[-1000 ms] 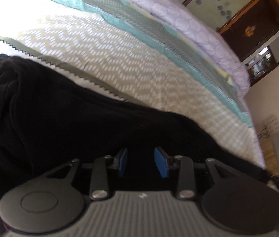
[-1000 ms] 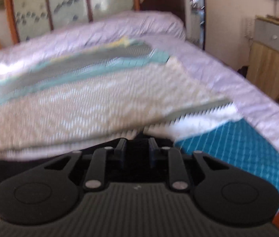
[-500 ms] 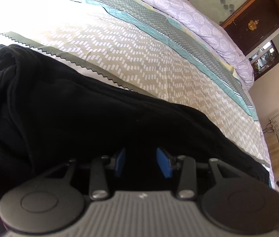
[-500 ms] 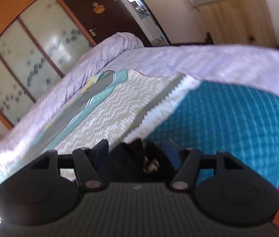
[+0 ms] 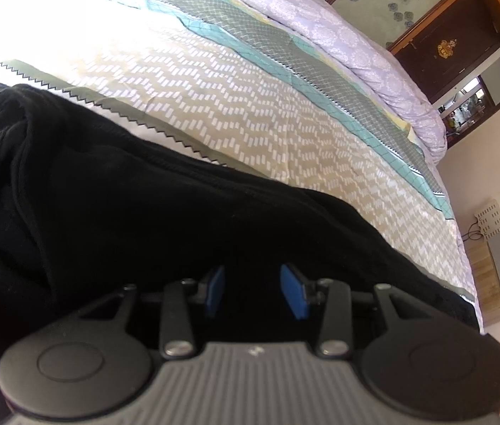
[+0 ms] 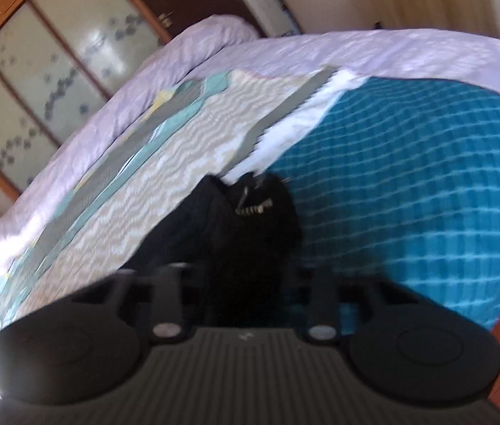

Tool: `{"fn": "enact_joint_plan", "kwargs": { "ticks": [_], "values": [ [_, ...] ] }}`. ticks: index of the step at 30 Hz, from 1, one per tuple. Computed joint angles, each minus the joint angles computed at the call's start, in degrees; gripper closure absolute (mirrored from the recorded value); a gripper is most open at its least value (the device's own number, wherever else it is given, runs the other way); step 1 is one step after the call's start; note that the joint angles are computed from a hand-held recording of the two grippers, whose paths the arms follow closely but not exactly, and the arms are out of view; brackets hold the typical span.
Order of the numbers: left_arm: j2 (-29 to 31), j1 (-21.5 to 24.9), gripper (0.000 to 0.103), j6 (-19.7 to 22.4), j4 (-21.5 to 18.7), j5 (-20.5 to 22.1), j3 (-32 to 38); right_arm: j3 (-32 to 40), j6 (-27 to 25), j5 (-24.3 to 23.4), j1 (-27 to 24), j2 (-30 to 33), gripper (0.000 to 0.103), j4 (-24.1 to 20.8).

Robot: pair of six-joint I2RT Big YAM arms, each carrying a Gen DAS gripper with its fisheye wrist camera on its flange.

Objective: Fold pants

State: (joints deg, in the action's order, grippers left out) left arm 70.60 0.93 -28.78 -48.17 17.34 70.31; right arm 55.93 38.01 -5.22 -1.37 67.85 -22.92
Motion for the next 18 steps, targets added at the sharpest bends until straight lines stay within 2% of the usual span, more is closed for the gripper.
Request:
{"fn": "enact_joint_plan", "kwargs": {
  "ticks": [2,5,7,10,14,15,16,18],
  "values": [
    [-0.51,0.1,0.066,-0.05,0.69,0.44,-0.39,1.45,-1.91,3.72,2.82,-0.53,0.07,-0.41],
    [-1.03,0.71,0.066,-0.73,1.36,1.45,-0.91,4.15,-11.97,6.14,8.65,-2.37,0.07,1.24],
    [-1.49,1.13,0.066,-1.29,2.28,2.54,-1.46,6.25,-16.58,4.22,12.97,-2.63,0.07,1.62],
    [-2.47,1.53,0.066,-1.38,3.47,3.58,-2.44,9.46,-22.14,0.74,19.91,-0.19,0.07,-0.33],
    [-4.31,3.39,0.066,-1.8,4.72,4.55,-4.03,12.43,-23.5,-3.63,28.05,6.73,0.065,-4.84],
    [-4.62,4.04,0.065,-2.2,4.74,4.87,-4.28,13.42,-23.39,-3.8,29.45,8.84,0.054,-6.95],
    [-4.96,4.85,0.063,-2.5,4.75,5.42,-4.53,14.4,-23.78,-4.8,30.23,10.89,0.048,-9.29],
    [-5.55,5.8,0.063,-2.32,4.69,5.88,-4.95,12.74,-25.5,-2.1,31.69,10.23,0.038,-6.95]
  ]
}}
